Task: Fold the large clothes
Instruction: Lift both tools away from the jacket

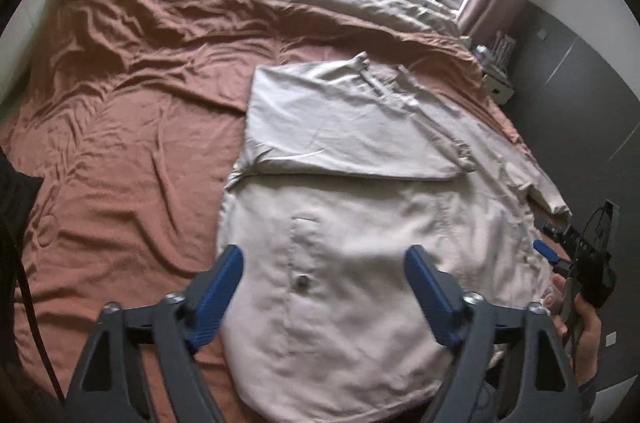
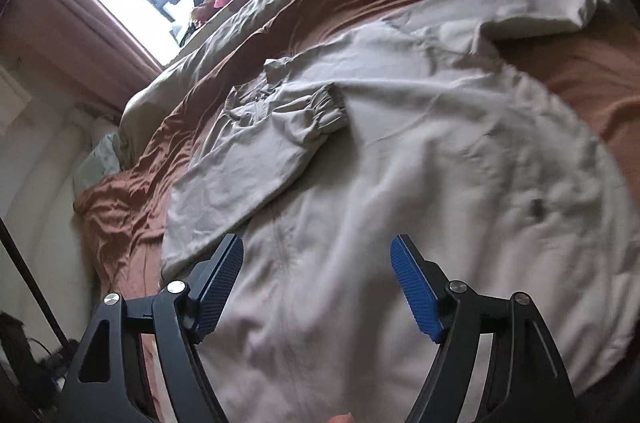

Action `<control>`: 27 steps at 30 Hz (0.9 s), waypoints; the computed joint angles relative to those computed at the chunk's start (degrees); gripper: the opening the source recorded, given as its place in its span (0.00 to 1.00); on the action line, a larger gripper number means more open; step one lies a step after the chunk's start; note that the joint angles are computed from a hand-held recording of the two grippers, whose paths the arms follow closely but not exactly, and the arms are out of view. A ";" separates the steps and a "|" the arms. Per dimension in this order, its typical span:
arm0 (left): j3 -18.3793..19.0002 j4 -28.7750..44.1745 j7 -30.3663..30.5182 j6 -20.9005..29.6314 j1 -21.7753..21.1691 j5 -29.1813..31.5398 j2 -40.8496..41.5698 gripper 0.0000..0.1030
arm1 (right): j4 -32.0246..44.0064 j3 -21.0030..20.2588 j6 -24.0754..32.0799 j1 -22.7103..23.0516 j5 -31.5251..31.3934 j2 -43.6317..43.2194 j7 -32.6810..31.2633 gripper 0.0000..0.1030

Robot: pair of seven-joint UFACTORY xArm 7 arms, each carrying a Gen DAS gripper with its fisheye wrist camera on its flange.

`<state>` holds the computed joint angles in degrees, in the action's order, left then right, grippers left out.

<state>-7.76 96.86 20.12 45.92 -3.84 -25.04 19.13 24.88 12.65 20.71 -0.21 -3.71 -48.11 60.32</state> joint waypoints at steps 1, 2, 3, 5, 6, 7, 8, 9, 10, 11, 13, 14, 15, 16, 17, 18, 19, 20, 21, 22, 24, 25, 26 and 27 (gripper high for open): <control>-0.43 -2.01 0.25 -0.92 -0.12 -0.83 -1.82 0.86 | -0.71 -0.50 1.73 0.72 -0.06 -2.38 -0.65 0.73; -0.57 -3.22 0.43 -1.36 -0.25 -1.39 -2.89 0.87 | -1.19 -0.67 3.77 1.03 -0.25 -4.74 -1.15 0.74; -0.70 -4.63 0.50 -1.87 -0.54 -1.90 -4.19 0.88 | -1.67 -0.71 6.17 1.14 -0.58 -7.50 -1.64 0.78; -0.74 -7.07 0.45 -2.71 -1.42 -2.36 -6.53 0.88 | -2.39 -0.70 9.96 1.22 -1.01 -11.91 -2.38 0.82; -0.72 -8.05 0.45 -3.09 -1.86 -2.61 -7.45 0.88 | -3.19 -1.08 12.32 1.55 -1.08 -15.42 -2.86 0.82; -0.70 -8.96 0.40 -3.41 -2.32 -2.87 -8.31 0.89 | -3.86 -1.62 13.62 1.89 -0.95 -17.89 -3.40 0.82; -0.77 -9.85 0.20 -3.65 -2.87 -3.20 -9.24 0.89 | -4.46 -1.54 14.95 2.23 -0.70 -20.14 -3.58 0.82; -0.71 -10.77 0.21 -3.91 -3.25 -3.62 -10.08 0.89 | -4.94 -1.72 16.96 2.36 -0.68 -22.83 -3.99 0.82; -0.71 -11.43 0.05 -4.15 -3.74 -3.99 -10.77 0.89 | -5.17 -1.81 18.70 2.37 -0.63 -24.78 -4.39 0.82; -0.75 -12.17 -0.06 -4.42 -4.26 -4.39 -11.55 0.89 | -5.55 -1.77 20.80 2.45 -0.57 -27.29 -4.69 0.82; -0.79 -13.49 -0.03 -4.91 -5.27 -4.95 -12.96 0.90 | -6.41 -2.27 24.28 2.72 -0.32 -32.13 -5.57 0.83; -0.87 -14.15 0.02 -5.17 -5.90 -5.00 -13.71 0.90 | -6.79 -2.42 25.54 2.84 -0.12 -34.02 -5.97 0.83; -0.89 -14.64 0.06 -5.45 -6.49 -4.87 -14.28 0.91 | -7.22 -2.64 27.25 2.88 -0.02 -36.54 -6.41 0.83; -0.92 -15.07 0.09 -5.75 -7.08 -4.67 -14.79 0.91 | -7.47 -2.75 28.29 2.85 0.20 -38.27 -6.74 0.83; -1.01 -15.48 0.20 -6.02 -7.71 -4.48 -15.31 0.91 | -7.81 -3.16 29.33 2.66 0.32 -40.09 -7.15 0.83; -1.14 -15.66 0.15 -6.21 -8.35 -4.33 -15.70 0.91 | -8.24 -3.82 30.99 2.43 0.43 -42.61 -7.62 0.83; -1.24 -15.85 0.06 -6.45 -8.94 -4.38 -15.98 0.91 | -8.44 -4.26 32.24 2.06 0.55 -44.32 -8.07 0.83; -1.26 -15.79 0.08 -6.50 -9.39 -4.56 -16.05 0.92 | -8.58 -5.11 33.48 1.39 0.36 -46.00 -8.81 0.83; -1.38 -15.87 -0.02 -6.65 -9.91 -4.64 -16.25 0.92 | -8.69 -5.86 35.24 0.57 0.04 -48.50 -9.55 0.83; -1.52 -15.64 -0.13 -6.77 -10.44 -4.55 -16.20 0.93 | -8.73 -5.93 36.33 -0.14 0.05 -50.06 -9.95 0.83; -1.98 -15.22 -0.45 -7.34 -11.67 -3.51 -15.98 0.94 | -8.69 -6.62 38.82 -1.62 -0.38 -53.16 -11.13 0.83; -2.12 -15.01 -0.80 -7.61 -12.17 -2.85 -15.83 0.95 | -8.64 -6.92 39.52 -2.13 -0.35 -53.88 -11.71 0.83; -2.40 -14.62 -1.10 -8.16 -12.80 -2.08 -15.47 0.95 | -8.50 -7.06 40.45 -2.79 -0.45 -54.56 -12.22 0.83; -2.58 -14.34 -1.45 -8.73 -13.28 -1.54 -15.16 0.96 | -7.99 -7.05 42.13 -3.93 -1.08 -55.03 -12.81 0.83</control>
